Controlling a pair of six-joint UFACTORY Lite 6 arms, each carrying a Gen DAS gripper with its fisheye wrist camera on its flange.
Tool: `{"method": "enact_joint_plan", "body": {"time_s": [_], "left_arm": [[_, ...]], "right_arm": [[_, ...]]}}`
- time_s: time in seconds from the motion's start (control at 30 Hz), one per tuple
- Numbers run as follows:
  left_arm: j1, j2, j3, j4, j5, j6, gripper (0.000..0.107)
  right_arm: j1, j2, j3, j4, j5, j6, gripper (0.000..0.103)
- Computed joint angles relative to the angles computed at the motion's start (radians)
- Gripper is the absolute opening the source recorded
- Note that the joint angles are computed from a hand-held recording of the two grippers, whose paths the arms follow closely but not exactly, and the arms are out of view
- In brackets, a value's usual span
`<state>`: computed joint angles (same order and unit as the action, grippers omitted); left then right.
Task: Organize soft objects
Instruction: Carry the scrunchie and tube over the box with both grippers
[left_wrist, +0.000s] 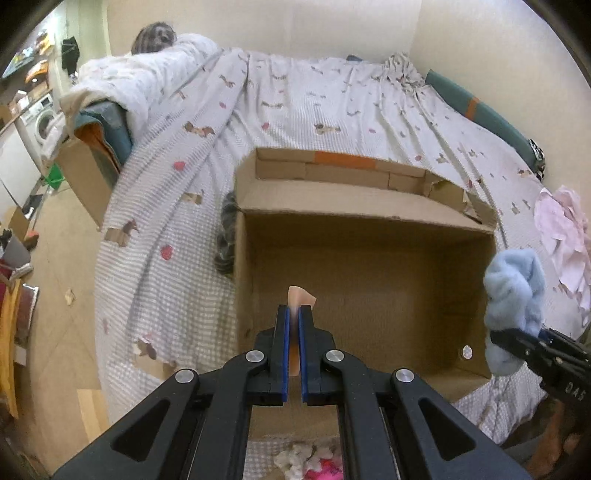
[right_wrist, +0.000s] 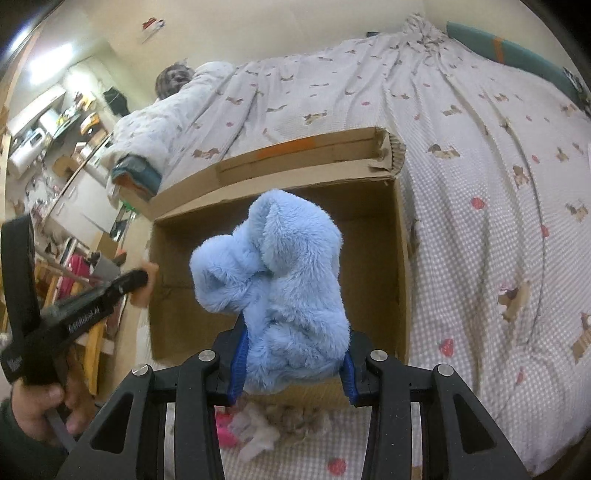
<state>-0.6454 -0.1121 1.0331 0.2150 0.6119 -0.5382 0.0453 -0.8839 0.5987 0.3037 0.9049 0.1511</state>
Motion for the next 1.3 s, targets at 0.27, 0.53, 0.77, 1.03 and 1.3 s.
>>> {"method": "enact_joint_plan", "body": {"time_s": [0.27,0.53,0.77,1.03,1.3], "left_arm": [[-0.039,0.077,-0.043,0.106,-0.1,-0.084,0.004],[-0.055,0.145,-0.051,0.12,-0.145,-0.101,0.005],[-0.077,0.181,-0.046,0.181,-0.132,-0.163,0.005],[-0.041,0.182,-0.057,0.098,-0.143,-0.127,0.005],[-0.037,0.194,-0.04,0.058,-0.139,-0.059,0.015]], "right_arm": [[-0.098,0.055,-0.147,0.098,-0.126,-0.14,0.043],[0.089,0.166,-0.16,-0.107,-0.238,0.068,0.043],[0.062,0.208,-0.165,-0.05,-0.259,0.0,0.044],[0.034,0.251,-0.156,0.024,-0.274,-0.075,0.046],[0.018,0.246,-0.155,0.093,-0.279,-0.137,0.058]]}}
